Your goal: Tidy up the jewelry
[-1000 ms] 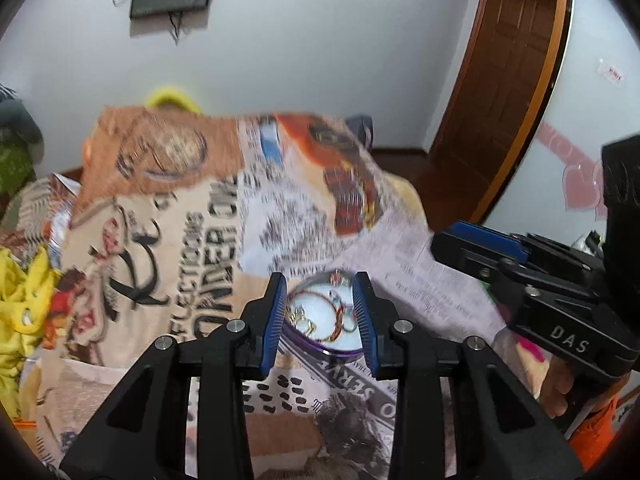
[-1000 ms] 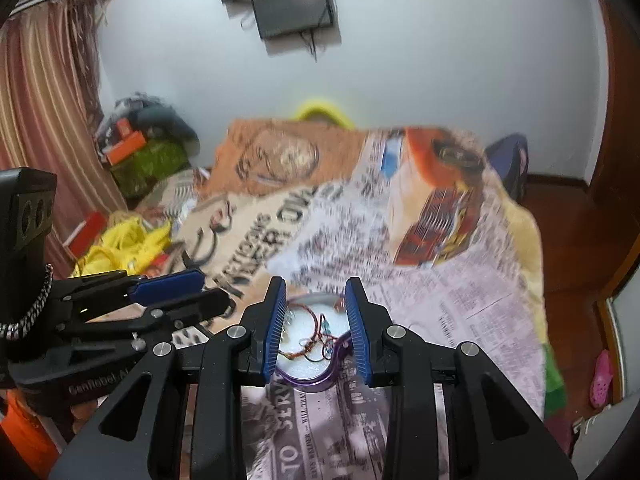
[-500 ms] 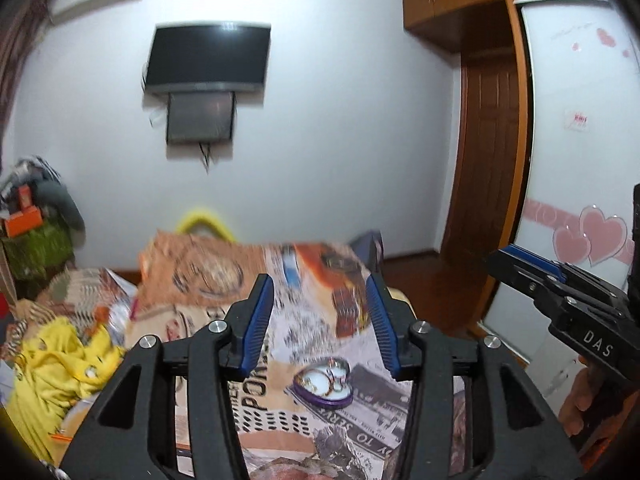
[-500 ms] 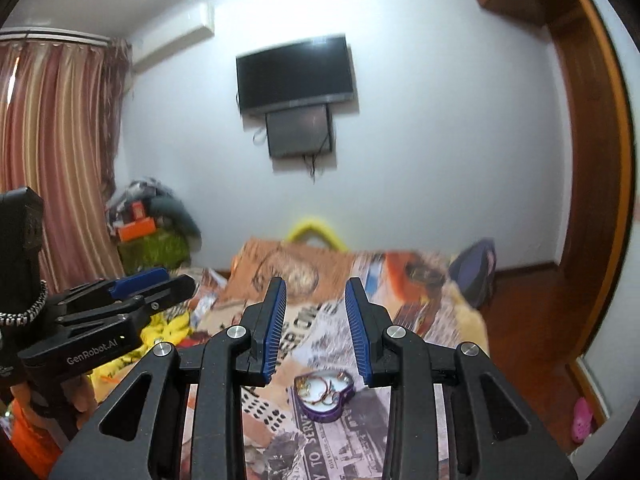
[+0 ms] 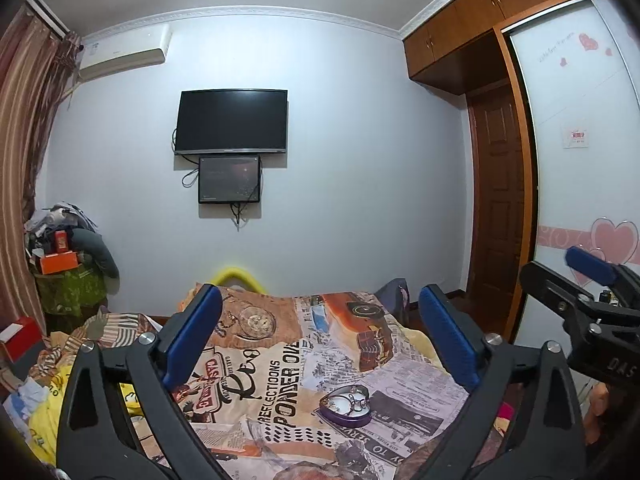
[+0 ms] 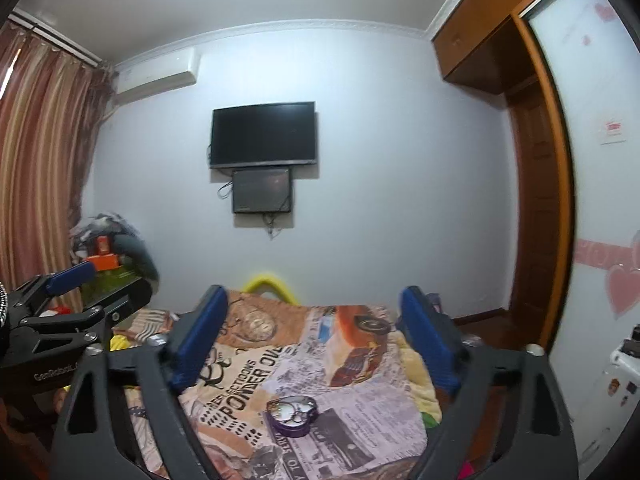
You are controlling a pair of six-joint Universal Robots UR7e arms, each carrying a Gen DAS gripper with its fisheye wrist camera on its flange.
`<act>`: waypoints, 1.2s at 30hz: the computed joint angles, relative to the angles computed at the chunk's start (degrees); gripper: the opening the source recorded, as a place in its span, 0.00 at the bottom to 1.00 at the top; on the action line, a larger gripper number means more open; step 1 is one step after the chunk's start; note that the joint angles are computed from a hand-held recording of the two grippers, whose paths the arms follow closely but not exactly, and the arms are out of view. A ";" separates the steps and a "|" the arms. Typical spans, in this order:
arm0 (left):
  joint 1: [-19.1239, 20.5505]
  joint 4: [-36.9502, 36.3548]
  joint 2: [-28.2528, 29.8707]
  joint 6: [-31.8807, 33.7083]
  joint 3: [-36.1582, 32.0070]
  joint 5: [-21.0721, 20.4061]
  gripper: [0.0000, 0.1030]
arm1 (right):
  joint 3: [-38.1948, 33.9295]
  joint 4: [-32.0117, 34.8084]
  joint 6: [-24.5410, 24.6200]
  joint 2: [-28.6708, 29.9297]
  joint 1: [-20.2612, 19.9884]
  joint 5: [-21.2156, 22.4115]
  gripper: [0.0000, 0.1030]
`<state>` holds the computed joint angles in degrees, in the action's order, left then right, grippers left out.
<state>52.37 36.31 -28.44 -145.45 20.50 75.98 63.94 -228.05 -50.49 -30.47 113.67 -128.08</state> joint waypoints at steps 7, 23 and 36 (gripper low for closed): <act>-0.02 0.30 -1.58 -1.40 2.54 -0.52 0.97 | -0.79 -1.58 -1.61 0.76 0.76 -2.59 0.94; 0.11 2.45 -0.25 -2.11 0.14 -1.30 0.97 | 3.87 -2.08 -0.38 -1.46 0.89 -3.64 0.94; 0.38 5.62 2.14 -2.15 -4.59 -0.93 0.97 | 3.34 -1.18 -0.26 -1.46 1.16 -4.40 0.94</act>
<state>52.75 41.93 -26.30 -147.60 15.90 75.05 67.29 -229.24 -50.75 -31.92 114.83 -132.49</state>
